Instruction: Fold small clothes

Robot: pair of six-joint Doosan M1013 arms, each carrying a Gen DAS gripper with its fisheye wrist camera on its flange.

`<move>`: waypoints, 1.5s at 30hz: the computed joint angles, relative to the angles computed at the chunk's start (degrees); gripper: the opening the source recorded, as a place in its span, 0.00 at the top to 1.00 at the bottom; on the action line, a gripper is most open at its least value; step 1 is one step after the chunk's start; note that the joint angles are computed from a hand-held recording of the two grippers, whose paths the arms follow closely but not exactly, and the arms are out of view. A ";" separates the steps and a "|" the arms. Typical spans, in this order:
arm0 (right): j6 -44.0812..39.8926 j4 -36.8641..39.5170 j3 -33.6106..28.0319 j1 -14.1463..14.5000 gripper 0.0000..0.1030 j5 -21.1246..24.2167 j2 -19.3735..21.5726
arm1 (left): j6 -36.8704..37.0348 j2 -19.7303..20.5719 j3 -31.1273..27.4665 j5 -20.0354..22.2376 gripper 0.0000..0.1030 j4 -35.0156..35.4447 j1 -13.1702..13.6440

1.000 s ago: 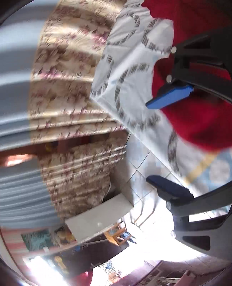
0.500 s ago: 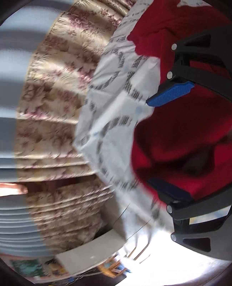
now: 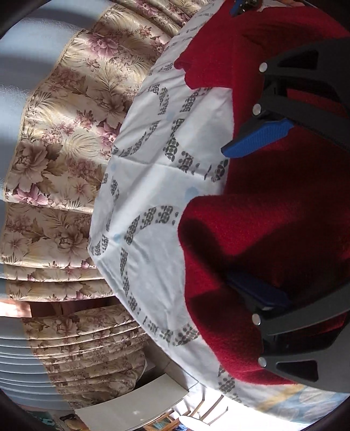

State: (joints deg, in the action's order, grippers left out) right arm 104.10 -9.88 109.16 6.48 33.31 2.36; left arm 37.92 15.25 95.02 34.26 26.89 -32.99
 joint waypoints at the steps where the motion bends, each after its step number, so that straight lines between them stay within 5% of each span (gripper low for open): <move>1: -1.09 0.80 0.04 0.16 0.76 -0.06 -0.07 | 0.15 -0.12 0.14 -0.26 0.16 -0.34 0.11; 2: -1.67 0.94 0.07 0.36 0.90 -0.21 -0.14 | 0.03 -0.26 0.34 -0.69 0.16 -0.49 0.20; 8: 1.31 -1.32 1.69 0.27 0.96 -3.42 -1.84 | 0.78 -1.00 0.91 -1.25 0.16 -1.67 0.26; 11: 9.47 -9.77 2.03 0.71 0.96 -4.18 -2.57 | 2.01 -1.23 0.71 -1.00 0.16 -2.06 -0.08; 21: 4.20 -3.89 1.61 -0.93 0.96 -3.81 -3.01 | 14.14 -0.72 -0.53 -2.47 0.16 -1.66 -3.59; 28: 0.86 -0.42 1.58 -0.92 0.96 -4.14 -2.40 | 12.77 2.12 -2.64 3.52 0.15 1.25 -4.90; 29: 1.14 -0.66 1.76 -0.90 0.96 -4.33 -2.42 | 11.47 2.16 -2.50 3.54 0.17 2.27 -5.02; 30: 1.26 -0.55 1.98 -0.92 0.96 -4.66 -2.47 | 11.33 2.13 -2.38 3.29 0.47 2.50 -5.03; 33: 1.72 -0.05 2.46 -1.18 0.96 -5.46 -2.68 | 12.59 2.24 -2.64 3.69 0.86 1.55 -5.06; 40: 7.34 -5.45 2.49 -1.15 0.96 -7.74 -3.96 | 7.00 0.32 -1.68 1.48 0.89 5.71 -4.77; 45: 17.23 -13.52 1.28 -2.82 0.97 -7.36 -4.53 | 6.25 0.27 -4.75 3.94 0.90 8.56 -4.02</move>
State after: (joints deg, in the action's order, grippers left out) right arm 121.33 -23.41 110.43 3.66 25.94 -2.17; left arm 44.17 15.53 90.28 38.20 35.46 -37.00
